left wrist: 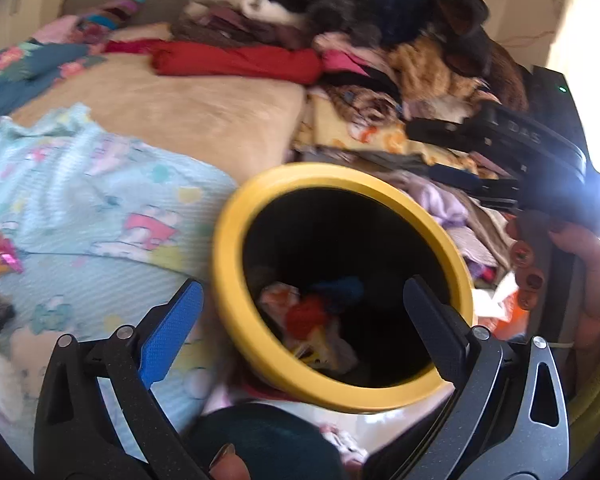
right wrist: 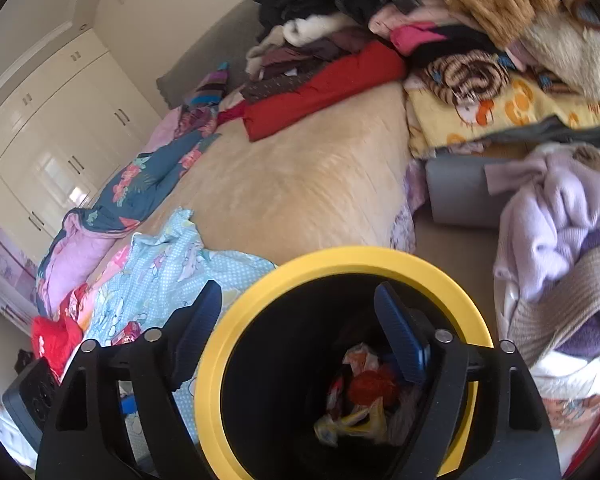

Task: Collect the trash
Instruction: 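Move both open grippers back over the foam net and candy wrappers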

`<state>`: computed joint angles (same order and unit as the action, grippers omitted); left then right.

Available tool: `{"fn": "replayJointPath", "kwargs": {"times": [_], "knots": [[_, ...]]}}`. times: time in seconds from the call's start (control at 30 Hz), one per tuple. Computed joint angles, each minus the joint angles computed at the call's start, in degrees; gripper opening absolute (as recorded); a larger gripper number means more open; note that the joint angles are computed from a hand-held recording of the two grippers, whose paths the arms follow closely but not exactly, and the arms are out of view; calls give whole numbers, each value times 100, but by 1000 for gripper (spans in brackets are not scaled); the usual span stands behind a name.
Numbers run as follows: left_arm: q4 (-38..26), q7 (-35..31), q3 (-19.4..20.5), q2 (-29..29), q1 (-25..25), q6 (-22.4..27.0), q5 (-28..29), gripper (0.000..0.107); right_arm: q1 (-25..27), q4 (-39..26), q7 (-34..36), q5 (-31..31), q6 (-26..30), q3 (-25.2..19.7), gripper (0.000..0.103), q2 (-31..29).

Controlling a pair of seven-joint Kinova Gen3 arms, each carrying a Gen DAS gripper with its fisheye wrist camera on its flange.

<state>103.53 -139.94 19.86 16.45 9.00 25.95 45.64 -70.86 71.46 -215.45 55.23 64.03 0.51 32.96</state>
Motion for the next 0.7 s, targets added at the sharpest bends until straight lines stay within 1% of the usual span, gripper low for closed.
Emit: {"fn": "replayJointPath", "kwargs": {"times": [0.1,0.23,0.3,0.4,0.57,0.7], "knots": [[223,-152,26,-177,-123,-270,231,92,-49,-204,178,110,81,41,82,112],[291,83,-146,-308,-88,-408,121,92,-32,-448,465,143,-13,79,82,244],[320,153,-172,-366,-109,-484,110,92,-34,-589,636,130,-64,116,82,320],[399,32,-145,-484,-259,-586,294,92,-38,-839,888,92,-193,184,82,464],[555,-228,-211,-693,-421,-797,583,92,-92,-1357,1398,-94,-204,353,83,732],[611,-271,-353,-782,-475,-813,747,92,-155,-1673,1702,-205,-224,517,85,909]]}}
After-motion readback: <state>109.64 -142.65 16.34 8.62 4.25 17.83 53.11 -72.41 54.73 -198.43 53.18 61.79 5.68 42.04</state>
